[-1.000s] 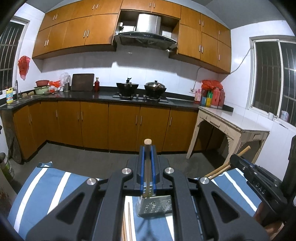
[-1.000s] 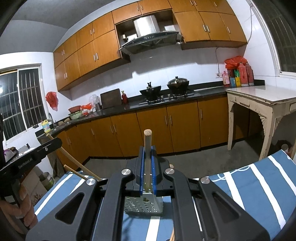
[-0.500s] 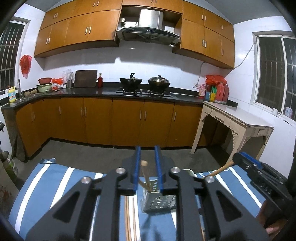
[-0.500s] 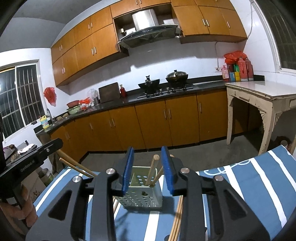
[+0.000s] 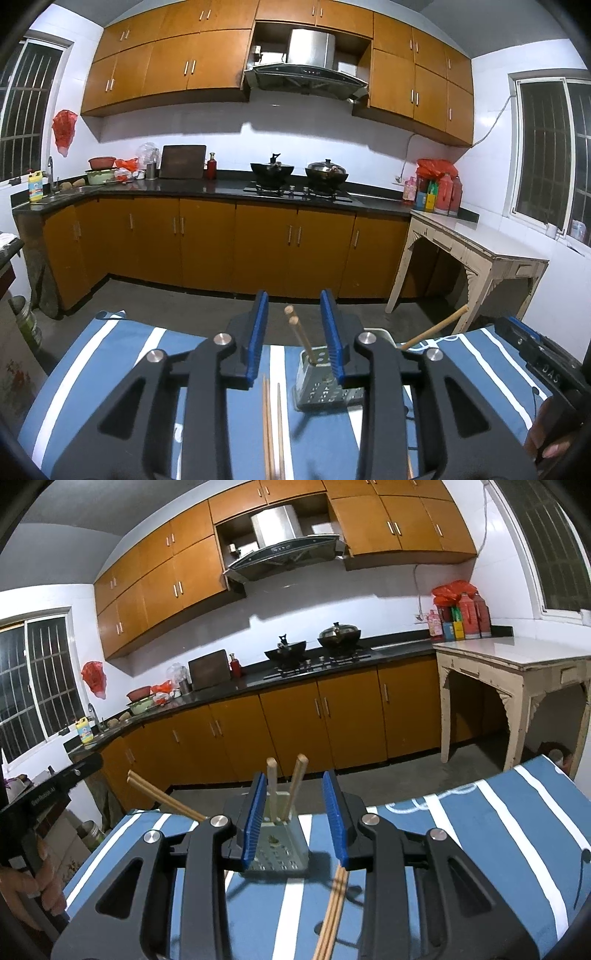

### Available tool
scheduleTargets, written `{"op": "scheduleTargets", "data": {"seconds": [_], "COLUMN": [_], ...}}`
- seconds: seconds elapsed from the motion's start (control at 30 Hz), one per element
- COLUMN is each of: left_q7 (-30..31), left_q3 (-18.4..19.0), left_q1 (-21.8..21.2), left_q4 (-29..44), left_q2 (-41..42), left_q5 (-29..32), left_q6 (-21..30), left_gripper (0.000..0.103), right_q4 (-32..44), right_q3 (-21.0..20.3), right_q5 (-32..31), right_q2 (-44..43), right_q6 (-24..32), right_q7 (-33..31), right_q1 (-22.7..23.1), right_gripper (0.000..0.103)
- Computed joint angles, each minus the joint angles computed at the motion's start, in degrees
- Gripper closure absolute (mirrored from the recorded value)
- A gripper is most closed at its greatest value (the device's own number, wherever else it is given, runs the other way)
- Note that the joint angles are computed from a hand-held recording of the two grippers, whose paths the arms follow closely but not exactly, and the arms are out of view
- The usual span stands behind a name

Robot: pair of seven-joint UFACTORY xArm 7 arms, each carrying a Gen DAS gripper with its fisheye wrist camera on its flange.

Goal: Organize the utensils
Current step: 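Open both tools and withdraw them from the basket toward the table, then grasp one wooden chopstick with the right tool while the left tool grasps another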

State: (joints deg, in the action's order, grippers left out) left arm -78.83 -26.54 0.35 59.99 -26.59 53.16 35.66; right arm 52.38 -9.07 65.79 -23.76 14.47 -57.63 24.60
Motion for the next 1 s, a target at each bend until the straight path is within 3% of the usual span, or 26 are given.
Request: {"op": "scheduleTargets", "data": {"seconds": [0.5, 0.7, 1.0], "left_q7": [2.3, 2.9, 2.8], "left_q3": [-4.2, -3.0, -0.4], "left_q1": [-0.5, -1.4, -2.4], "left_q4": [-13.9, -20.2, -25.4], "left_q2": [-14.9, -14.8, -10.7], "left_q5": [-8.4, -13.5, -17.3], "left_q6": [5.1, 2.8, -3.1], "left_gripper": [0.067, 0.066, 0.066], "right_q4": [-10.8, -12.4, -12.1], "right_q3": [-0.4, 1.8, 5.2], "right_q5": [-13.5, -20.3, -23.9], "right_q2": [-2.0, 2.3, 7.1], "right_q6": [3.3, 7.7, 9.0], "right_q7": [10.9, 17.5, 20.1], "right_q1": [-4.8, -7.6, -8.6], "right_gripper": [0.070, 0.070, 0.080]}}
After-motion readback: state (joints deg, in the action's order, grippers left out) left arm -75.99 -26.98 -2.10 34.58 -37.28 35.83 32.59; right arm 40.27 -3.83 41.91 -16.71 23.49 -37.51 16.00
